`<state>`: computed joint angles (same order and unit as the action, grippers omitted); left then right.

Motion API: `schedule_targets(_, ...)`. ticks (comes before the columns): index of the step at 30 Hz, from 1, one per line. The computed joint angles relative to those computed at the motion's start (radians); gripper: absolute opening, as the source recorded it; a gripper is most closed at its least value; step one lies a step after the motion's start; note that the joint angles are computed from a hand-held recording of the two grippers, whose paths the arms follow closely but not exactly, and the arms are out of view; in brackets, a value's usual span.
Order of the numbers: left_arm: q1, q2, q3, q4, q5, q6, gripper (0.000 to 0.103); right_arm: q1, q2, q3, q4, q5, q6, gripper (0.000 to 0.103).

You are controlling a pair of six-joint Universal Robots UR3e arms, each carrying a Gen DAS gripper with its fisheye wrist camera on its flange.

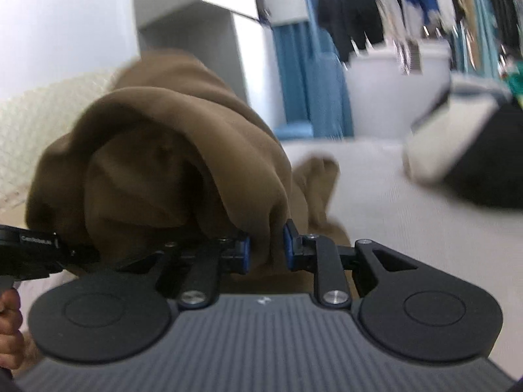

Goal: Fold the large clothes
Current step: 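Lift the hem with both grippers and fold it toward the hood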

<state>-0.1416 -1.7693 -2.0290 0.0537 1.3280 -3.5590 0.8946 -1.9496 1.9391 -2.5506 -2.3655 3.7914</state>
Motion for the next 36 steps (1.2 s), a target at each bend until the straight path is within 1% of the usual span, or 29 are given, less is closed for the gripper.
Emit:
schedule_targets(3,-0.005,-0.024,-0.071,0.087,0.012,-0.016,0.018,0.031,-0.006,-0.002,0.129,0.015,0.132,0.025)
schedule_targets(5,0.012,-0.051,-0.073,0.101,-0.010,-0.021,0.019,0.013,-0.022,0.006,0.162,0.066,0.160,0.027)
schedule_targets(6,0.026,-0.032,-0.108,0.109,-0.034,-0.029,0.020,0.037,-0.012,-0.002,0.183,0.061,0.192,0.028)
schedule_targets(8,0.056,0.001,-0.136,0.075,-0.078,-0.022,0.020,0.040,-0.025,-0.010,0.208,0.080,0.201,0.031)
schedule_targets(10,0.083,0.073,-0.200,0.047,-0.116,0.003,0.020,0.062,-0.045,-0.033,0.273,0.081,0.225,0.036)
schedule_targets(12,0.116,0.160,-0.255,-0.015,-0.145,0.027,0.020,0.075,-0.070,-0.051,0.331,0.110,0.264,0.037)
schedule_targets(13,0.128,0.206,-0.273,-0.054,-0.155,0.027,0.024,0.115,-0.082,-0.039,0.327,0.114,0.303,0.037)
schedule_targets(14,0.153,0.257,-0.305,-0.080,-0.183,0.036,0.027,0.133,-0.101,-0.031,0.319,0.127,0.320,0.043)
schedule_targets(15,0.176,0.330,-0.341,-0.121,-0.204,0.052,0.029,0.171,-0.104,-0.036,0.325,0.109,0.347,0.049)
schedule_targets(16,0.188,0.371,-0.343,-0.164,-0.205,0.072,0.031,0.225,-0.094,-0.060,0.359,0.070,0.387,0.060)
schedule_targets(17,0.194,0.436,-0.356,-0.212,-0.194,0.095,0.034,0.275,-0.082,-0.083,0.393,0.029,0.422,0.063)
schedule_targets(18,0.199,0.508,-0.376,-0.246,-0.185,0.114,0.035,0.327,-0.072,-0.098,0.412,-0.015,0.454,0.063)
schedule_targets(20,0.244,0.638,-0.408,-0.301,-0.227,0.147,0.047,0.400,-0.063,-0.109,0.394,-0.085,0.480,0.063)
schedule_targets(21,0.266,0.712,-0.420,-0.342,-0.249,0.159,0.048,0.422,-0.061,-0.115,0.389,-0.109,0.488,0.063)
schedule_targets(22,0.289,0.758,-0.428,-0.354,-0.271,0.164,0.049,0.446,-0.059,-0.118,0.383,-0.138,0.493,0.063)
schedule_targets(23,0.305,0.773,-0.420,-0.348,-0.288,0.167,0.049,0.460,-0.054,-0.115,0.354,-0.164,0.482,0.063)
schedule_targets(25,0.302,0.781,-0.392,-0.322,-0.295,0.152,0.049,0.503,-0.014,-0.147,0.356,-0.215,0.511,0.065)
schedule_targets(27,0.263,0.722,-0.351,-0.250,-0.274,0.125,0.049,0.453,0.003,-0.158,0.261,-0.192,0.417,0.065)
schedule_targets(30,0.167,0.574,-0.256,-0.115,-0.212,0.078,0.049,0.366,0.045,-0.185,0.127,-0.153,0.298,0.065)
schedule_targets(32,0.116,0.494,-0.188,-0.064,-0.189,0.059,0.049,0.312,0.093,-0.228,0.037,-0.121,0.196,0.065)
schedule_targets(34,0.076,0.407,-0.123,0.003,-0.182,0.051,0.049,0.245,0.136,-0.266,-0.035,-0.066,0.101,0.064)
schedule_targets(35,0.062,0.366,-0.097,0.041,-0.186,0.057,0.049,0.203,0.151,-0.275,-0.061,-0.019,0.060,0.064)
schedule_targets(36,0.044,0.326,-0.068,0.066,-0.180,0.062,0.049,0.176,0.164,-0.282,-0.074,0.013,0.036,0.064)
